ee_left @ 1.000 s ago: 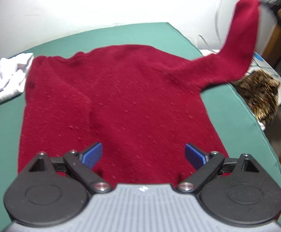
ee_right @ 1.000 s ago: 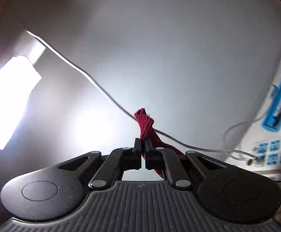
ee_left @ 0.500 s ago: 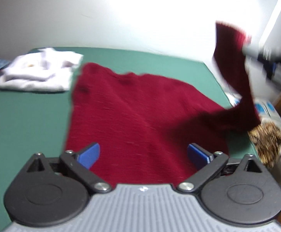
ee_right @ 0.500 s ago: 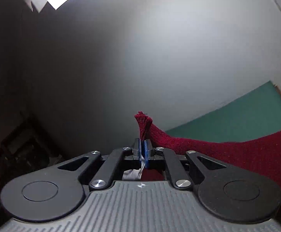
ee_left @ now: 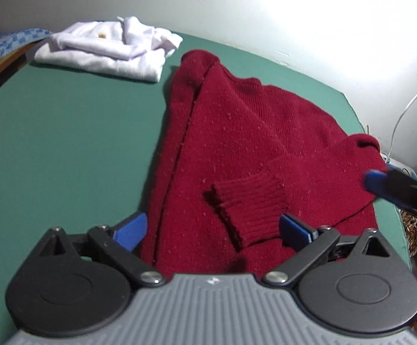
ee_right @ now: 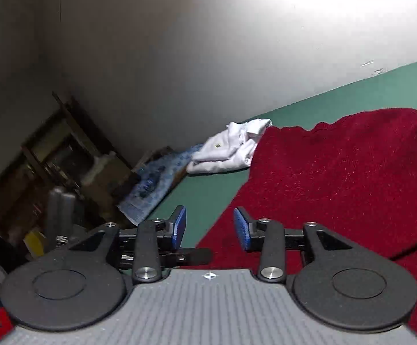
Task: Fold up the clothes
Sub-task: 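Grasp the red sweater's side edge with the left gripper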
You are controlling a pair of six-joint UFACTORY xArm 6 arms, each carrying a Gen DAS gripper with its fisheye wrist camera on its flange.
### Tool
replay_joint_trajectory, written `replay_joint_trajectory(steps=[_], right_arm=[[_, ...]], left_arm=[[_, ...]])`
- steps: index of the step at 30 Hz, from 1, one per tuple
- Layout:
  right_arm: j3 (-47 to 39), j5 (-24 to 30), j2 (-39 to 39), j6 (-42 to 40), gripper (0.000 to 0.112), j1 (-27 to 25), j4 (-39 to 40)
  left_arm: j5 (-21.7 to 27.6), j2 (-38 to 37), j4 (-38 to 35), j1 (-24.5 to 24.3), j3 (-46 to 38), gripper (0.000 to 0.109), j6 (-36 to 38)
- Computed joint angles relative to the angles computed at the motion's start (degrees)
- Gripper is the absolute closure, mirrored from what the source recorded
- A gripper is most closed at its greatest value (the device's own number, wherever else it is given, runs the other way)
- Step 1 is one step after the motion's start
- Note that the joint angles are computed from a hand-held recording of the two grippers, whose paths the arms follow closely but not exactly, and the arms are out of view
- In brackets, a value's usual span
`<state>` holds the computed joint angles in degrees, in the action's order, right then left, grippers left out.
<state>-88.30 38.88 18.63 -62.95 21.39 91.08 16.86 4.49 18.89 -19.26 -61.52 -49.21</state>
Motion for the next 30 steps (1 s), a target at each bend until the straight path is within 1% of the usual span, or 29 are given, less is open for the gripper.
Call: replay_joint_trajectory(steps=[1,2,5,8,9,11,12,14,15,16,18,20,21,23,24,25,26,28,29,30], right_arm=[[3.6,-0.9,-2.7,-0.2,0.072,-0.5,0.5],[6.5,-4.0,-4.7,1.1,0.075,0.0,-1.1],[16.4,-9.6,-10.6,5.4,0.078,1.0,-8.0],[24.1,-13.0,-15.0,8.8,0.078,2.6,-13.8],[26.2,-14.5,-16.1,7.9,0.078,3.4,-13.2],[29.8,-17.8,-18.2,5.7,0.08,5.1,-11.3],[30.4,-19.9,-18.6,3.3,0.08,6.1,-9.4],[31.3,-22.7,-19.3,-0.9,0.079,7.4,-7.6],[32.7,-23.0,-20.6,-3.5,0.079,7.2,-6.6],[33.0,-23.6,-20.8,-5.6,0.079,7.4,-5.2],[32.9,-24.5,-20.7,-9.5,0.08,7.7,-1.5],[33.1,-25.5,-20.9,-14.8,0.08,7.9,3.9],[32.6,-25.9,-20.4,-16.0,0.08,8.2,5.1],[32.3,-25.6,-20.1,-16.6,0.08,8.1,6.3],[32.4,-24.9,-20.1,-16.5,0.08,7.7,6.7],[32.5,-24.2,-20.2,-16.3,0.081,7.3,7.1],[32.6,-23.5,-20.3,-16.0,0.081,6.9,7.4],[32.5,-23.4,-20.2,-16.0,0.081,6.9,7.5],[32.5,-23.5,-20.2,-16.0,0.081,7.0,7.5],[32.4,-23.7,-20.1,-16.0,0.081,7.1,7.5]], left_arm=[[-0.3,0.7,-0.8,-0.1,-0.4,0.01,0.6],[-0.6,1.3,-1.6,-0.1,-0.8,0.01,1.3],[-1.4,3.3,-4.1,-0.4,-2.1,0.008,3.5],[-1.4,5.4,-5.7,-0.7,-4.7,0.008,5.5],[-1.5,5.9,-6.1,-0.8,-5.5,0.008,5.8],[-2.5,6.4,-3.2,-0.7,-6.4,0.008,3.4],[-2.7,6.9,-1.7,-0.7,-7.2,0.009,2.2],[-1.2,8.0,0.8,-0.8,-9.2,0.013,0.9],[-0.4,8.3,2.3,-1.0,-10.1,0.017,0.4],[0.5,8.6,3.8,-1.1,-10.9,0.019,0.0],[2.0,7.5,12.5,-1.4,-11.2,0.017,-5.1],[2.2,5.4,20.3,-1.2,-9.8,0.014,-10.9],[1.3,4.6,21.4,-0.9,-8.9,0.013,-11.9],[-1.3,3.4,19.2,-0.2,-7.1,0.013,-10.1],[-2.0,3.5,17.6,-0.1,-7.1,0.017,-8.5],[-2.4,4.1,15.9,-0.1,-7.4,0.024,-6.5],[-2.8,4.6,14.1,-0.2,-7.8,0.028,-4.4],[-3.8,6.7,8.8,-0.3,-9.0,0.03,1.2],[-3.5,8.1,4.7,-0.5,-9.8,0.031,4.9],[-2.7,9.3,0.0,-0.7,-10.5,0.036,8.9]])
